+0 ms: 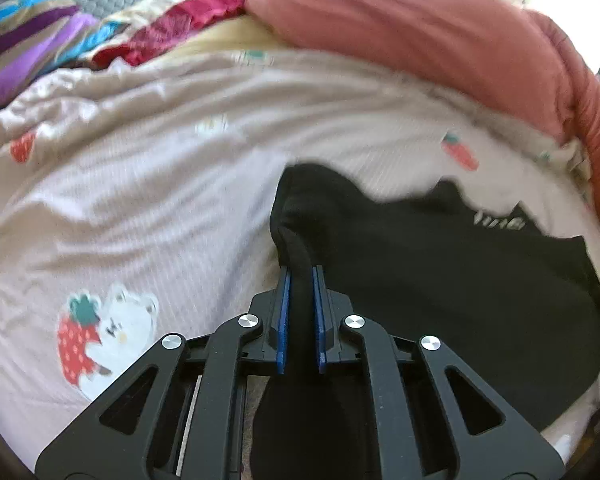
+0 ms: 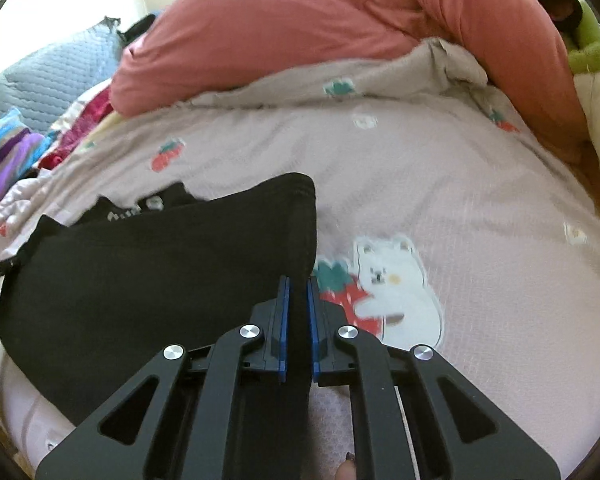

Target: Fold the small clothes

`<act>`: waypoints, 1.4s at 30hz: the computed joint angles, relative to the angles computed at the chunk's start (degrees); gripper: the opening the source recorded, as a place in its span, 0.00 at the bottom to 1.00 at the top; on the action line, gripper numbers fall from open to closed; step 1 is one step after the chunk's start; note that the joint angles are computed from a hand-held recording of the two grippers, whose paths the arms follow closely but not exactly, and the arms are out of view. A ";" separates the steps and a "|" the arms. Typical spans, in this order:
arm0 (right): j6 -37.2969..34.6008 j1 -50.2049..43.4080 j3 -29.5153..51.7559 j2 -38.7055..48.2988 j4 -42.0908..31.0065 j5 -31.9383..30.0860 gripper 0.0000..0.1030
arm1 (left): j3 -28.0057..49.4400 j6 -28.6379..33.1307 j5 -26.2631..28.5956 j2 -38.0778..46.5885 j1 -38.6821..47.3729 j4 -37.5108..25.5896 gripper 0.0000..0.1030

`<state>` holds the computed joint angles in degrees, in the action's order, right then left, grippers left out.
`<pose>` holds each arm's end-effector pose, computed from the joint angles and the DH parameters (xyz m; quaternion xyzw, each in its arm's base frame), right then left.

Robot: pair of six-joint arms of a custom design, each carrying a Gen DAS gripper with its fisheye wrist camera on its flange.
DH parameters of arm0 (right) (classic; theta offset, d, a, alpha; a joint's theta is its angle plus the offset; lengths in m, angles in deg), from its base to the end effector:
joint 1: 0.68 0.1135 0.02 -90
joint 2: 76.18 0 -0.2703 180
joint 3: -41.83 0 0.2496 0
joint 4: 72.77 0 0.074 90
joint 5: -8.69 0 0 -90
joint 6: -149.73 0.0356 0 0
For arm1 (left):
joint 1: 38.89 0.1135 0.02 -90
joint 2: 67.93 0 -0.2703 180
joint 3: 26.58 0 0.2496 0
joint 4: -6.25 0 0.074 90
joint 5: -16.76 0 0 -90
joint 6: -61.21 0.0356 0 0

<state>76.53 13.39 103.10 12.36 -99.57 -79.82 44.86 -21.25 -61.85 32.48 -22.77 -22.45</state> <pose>0.2905 0.0719 0.1806 0.0267 0.9508 0.0702 0.3006 0.3338 0.0892 0.1664 -0.0439 0.9551 -0.0365 0.2907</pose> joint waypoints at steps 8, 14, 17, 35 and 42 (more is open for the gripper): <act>0.61 0.53 -0.87 -2.16 -1.88 1.98 0.25 | -3.53 0.88 -0.88 -2.59 2.00 1.62 0.22; 0.45 2.01 -1.79 -8.08 -4.19 2.69 0.31 | -7.30 1.26 -1.76 -10.75 1.74 0.87 0.22; 0.39 3.46 -1.47 -10.26 -5.53 2.67 0.32 | -9.33 0.59 -1.11 -15.00 0.46 0.35 0.26; 1.07 15.34 1.94 -12.73 -9.38 4.22 0.38 | -13.29 0.84 -2.32 -22.12 -7.01 -4.92 0.53; 1.91 17.86 0.90 -10.15 -9.37 4.49 0.40 | -16.27 2.22 -3.96 -19.69 -5.72 -4.47 0.53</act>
<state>78.44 31.25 104.00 2.21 -108.94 -75.33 28.58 -19.03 -65.81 12.79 -28.50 -26.92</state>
